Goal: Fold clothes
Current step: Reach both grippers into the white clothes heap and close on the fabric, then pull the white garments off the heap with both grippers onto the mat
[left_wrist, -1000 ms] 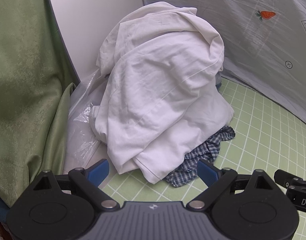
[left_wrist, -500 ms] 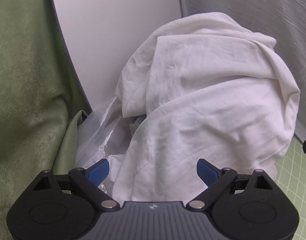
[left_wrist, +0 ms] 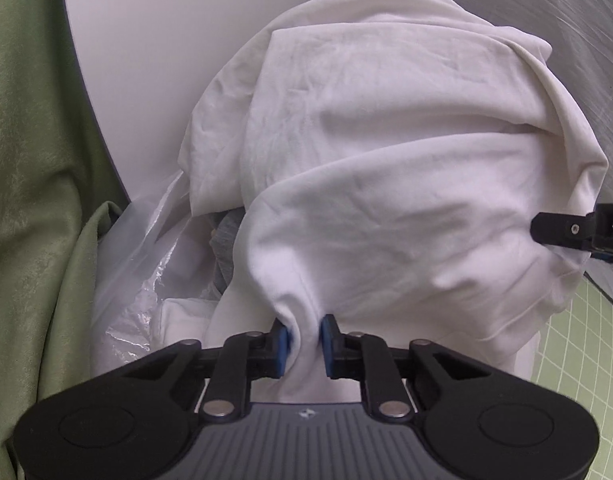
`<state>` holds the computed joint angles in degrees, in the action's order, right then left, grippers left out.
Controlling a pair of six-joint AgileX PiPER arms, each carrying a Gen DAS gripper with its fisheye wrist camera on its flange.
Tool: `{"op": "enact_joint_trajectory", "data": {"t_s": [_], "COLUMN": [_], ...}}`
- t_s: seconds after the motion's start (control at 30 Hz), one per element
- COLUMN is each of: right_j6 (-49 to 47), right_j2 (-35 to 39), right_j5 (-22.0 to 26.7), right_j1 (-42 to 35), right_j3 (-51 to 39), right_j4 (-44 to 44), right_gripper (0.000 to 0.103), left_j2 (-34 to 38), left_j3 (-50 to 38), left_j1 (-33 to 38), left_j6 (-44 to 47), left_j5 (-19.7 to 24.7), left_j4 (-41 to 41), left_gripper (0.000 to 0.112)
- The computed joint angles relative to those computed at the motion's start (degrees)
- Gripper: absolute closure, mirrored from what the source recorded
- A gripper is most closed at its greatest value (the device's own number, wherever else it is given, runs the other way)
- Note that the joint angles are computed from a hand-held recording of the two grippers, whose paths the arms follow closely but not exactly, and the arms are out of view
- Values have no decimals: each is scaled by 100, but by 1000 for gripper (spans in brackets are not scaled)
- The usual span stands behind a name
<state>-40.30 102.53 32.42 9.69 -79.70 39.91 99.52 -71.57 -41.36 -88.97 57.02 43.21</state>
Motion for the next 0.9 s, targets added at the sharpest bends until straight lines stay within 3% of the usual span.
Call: {"op": "enact_joint_trajectory", "data": {"t_s": [0.13,0.37,0.43,0.57,0.63,0.7,0.73,0.8,0.9], "right_j6": [-1081,-3061,-2996,-2220,-1557,-1539,-1604,-1868,-1914], "right_j2": [-773,-3007,-3421,-2972,-2496,-2433,-2439,-2519,-2537], "right_j5": [-408,-1114,-1102,-910,-540,-414,-372,-325,-383], "right_j1": [-182,-1436,-1980,-3183,-3715,-4063,-4230,-4349,-4151], "right_j3": [924,3335,3717,3922,3776,3873,3945,4062,4074], "right_j4": [578,1810,1570,523,-78,-134,-105,117,162], "right_gripper": [98,98,98,95,93,82,75,50,32], "left_j2": [-142,-1,184,89,51,3,-37,-154,-355], "left_j3": [-53,-688,-911,-626,-543,-510,-486,-401,-231], "left_j1": [-465,-1923,-2336,-2549,-2513,-2487,-2469,-2434,-2211], "left_j6": [-270,-118,23,-475,-706,-946,-1071,-1373,-1452], "left_j5": [423,947,834,167,152,325,422,596,624], "left_j4": [146,58,-87,-518,-687,-658,-613,-430,-386], "left_gripper": [101,102,94,81,69,63,55,44,40]}}
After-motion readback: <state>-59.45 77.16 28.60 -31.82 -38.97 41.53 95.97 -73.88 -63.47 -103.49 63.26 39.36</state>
